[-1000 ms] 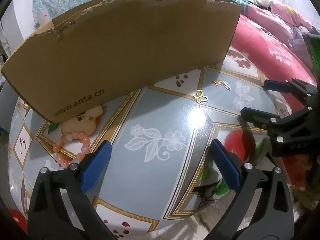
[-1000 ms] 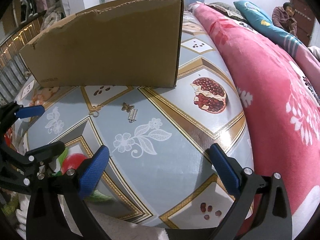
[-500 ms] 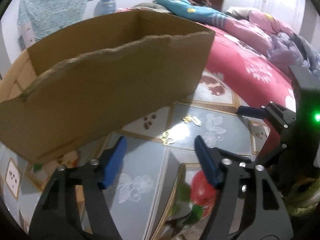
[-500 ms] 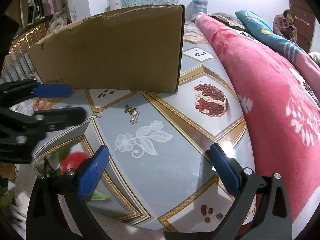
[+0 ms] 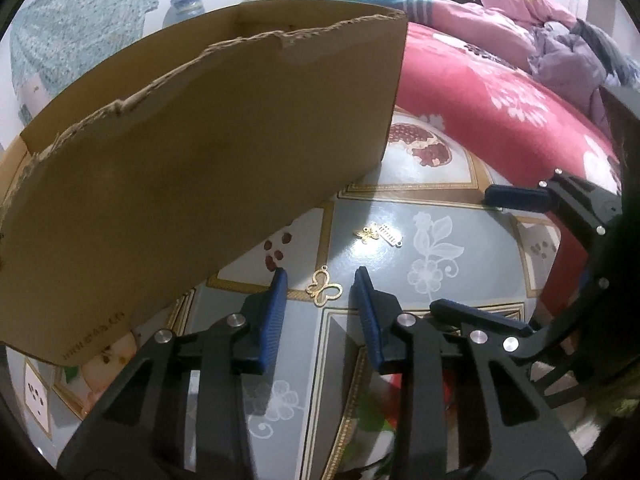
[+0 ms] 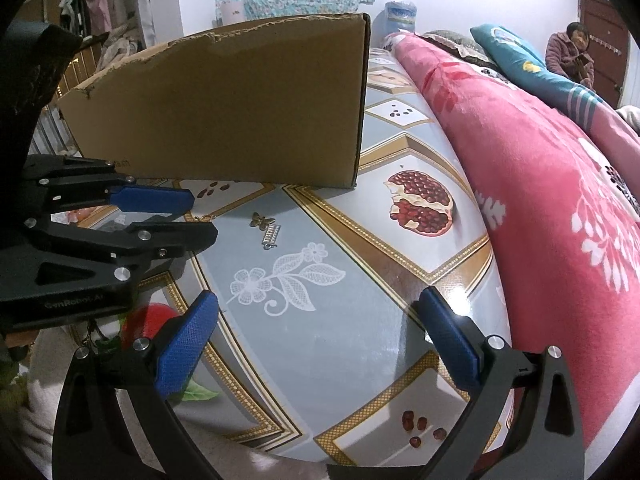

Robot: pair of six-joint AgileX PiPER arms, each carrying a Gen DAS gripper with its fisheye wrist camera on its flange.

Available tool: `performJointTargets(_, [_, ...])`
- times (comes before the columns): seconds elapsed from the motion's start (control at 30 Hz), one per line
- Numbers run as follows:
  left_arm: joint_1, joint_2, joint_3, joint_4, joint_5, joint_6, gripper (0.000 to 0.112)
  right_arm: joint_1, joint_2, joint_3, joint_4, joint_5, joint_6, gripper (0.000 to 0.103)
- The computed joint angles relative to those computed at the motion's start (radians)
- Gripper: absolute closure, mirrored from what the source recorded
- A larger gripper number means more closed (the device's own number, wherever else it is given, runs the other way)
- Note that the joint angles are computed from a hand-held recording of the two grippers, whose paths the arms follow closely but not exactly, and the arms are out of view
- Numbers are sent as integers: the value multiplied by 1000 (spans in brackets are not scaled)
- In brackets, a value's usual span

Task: Organize jewelry
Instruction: 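Close the left gripper on the gold butterfly charm and lift it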

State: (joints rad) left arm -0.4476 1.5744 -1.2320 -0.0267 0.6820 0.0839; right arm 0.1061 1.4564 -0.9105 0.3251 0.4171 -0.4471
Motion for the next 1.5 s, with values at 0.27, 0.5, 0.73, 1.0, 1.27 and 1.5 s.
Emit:
performJointTargets(0.27, [-10,10,-11,-4,-1,19,97,0,0,2,2,-2,-3,6])
performJointTargets(0.5, [0,-14,12,-5,7,29,97,1,0,2,2,-3,-1,6])
performJointTargets(0.73, [16,-63,59,-11,17,30,97,1,0,3,1,-4,-1,6])
performJointTargets(1.0, [46,-134,119,-35,11,33,97,0,-1,5,4,-6,-3,6])
performJointTargets(1.27, [79,-175,159,-71,-16,36,97,-4,-1,-3,-1,10,-6,6])
performJointTargets(1.5, [94,-184,191,-109,-56,51,97,-7,19,-84,-116,116,80,6])
